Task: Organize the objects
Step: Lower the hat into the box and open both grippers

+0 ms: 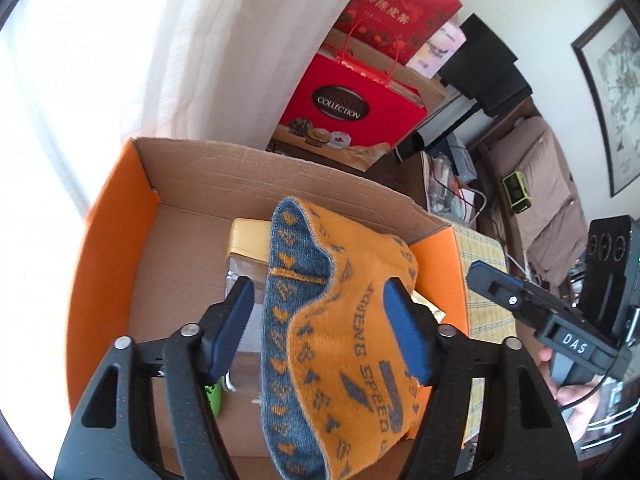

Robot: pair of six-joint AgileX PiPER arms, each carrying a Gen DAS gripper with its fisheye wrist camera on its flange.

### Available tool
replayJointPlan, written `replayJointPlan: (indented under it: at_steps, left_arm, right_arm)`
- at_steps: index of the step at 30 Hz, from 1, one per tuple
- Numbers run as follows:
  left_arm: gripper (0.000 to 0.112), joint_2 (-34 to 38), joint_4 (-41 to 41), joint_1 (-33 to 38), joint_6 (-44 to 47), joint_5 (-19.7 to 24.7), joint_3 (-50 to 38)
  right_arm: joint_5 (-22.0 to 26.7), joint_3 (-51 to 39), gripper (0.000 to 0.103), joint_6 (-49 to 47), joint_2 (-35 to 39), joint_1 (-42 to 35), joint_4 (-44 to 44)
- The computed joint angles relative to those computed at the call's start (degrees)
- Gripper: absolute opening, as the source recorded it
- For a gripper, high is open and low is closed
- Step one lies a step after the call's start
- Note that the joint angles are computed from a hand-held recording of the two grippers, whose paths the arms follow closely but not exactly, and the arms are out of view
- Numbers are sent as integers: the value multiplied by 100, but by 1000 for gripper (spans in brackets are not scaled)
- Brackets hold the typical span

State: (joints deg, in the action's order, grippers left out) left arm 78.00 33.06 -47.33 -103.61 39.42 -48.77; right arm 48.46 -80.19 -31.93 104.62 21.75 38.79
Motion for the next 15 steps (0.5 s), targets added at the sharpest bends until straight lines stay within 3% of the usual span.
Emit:
replayJointPlan:
  at_steps: [4, 7, 15]
  left_arm:
    - [85, 230, 398, -845, -333, 1197, -633]
    - [94, 451, 541, -1333, -414, 1855, -1063]
    - [101, 1005, 678, -2128, -677, 2762, -1862]
  right_arm:
    - [-117, 488, 48, -312, -522, -115, 40]
    - [-228, 813, 54, -441, -830, -167, -10]
    - [-563, 1648, 74, -752, -1617, -278, -184]
